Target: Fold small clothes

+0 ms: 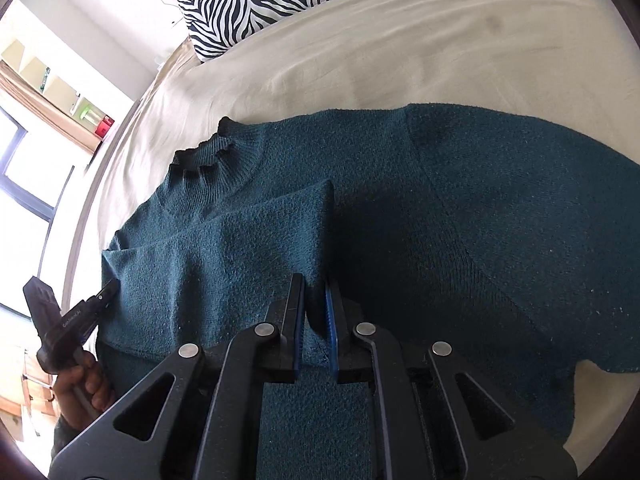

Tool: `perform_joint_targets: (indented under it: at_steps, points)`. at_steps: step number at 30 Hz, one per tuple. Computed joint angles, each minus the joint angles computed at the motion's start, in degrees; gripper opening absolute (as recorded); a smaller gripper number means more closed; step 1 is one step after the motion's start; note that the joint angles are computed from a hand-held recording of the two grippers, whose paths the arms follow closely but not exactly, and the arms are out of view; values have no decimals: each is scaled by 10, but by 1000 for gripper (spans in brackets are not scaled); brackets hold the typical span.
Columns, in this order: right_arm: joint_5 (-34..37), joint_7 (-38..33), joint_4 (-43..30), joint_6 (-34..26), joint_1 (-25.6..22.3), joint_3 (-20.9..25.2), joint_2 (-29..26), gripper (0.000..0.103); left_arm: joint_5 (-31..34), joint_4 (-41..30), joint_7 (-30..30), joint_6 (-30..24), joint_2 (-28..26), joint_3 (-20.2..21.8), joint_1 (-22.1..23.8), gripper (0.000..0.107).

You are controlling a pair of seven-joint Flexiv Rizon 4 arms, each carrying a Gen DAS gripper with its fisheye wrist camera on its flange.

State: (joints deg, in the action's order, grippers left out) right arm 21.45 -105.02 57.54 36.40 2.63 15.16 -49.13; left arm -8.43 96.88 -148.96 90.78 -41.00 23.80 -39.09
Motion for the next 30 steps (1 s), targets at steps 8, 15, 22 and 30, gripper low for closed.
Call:
perform_joint_targets:
  at_steps: [8, 15, 22, 30]
  points:
    - [26, -3, 36, 6, -18, 8, 26, 19, 109, -85, -71, -260, -3, 173, -143, 5]
    - [80, -38, 38, 17, -39, 34, 45, 47, 175, -116, -112, -231, 13, 166, -122, 37]
    - [86, -24, 1, -26, -13, 19, 8, 45, 203, -188, -67, -302, -34, 76, -51, 37]
    - [138, -46, 69, 26, -76, 17, 43, 46, 267, -197, -85, -392, 6, 37, -56, 45]
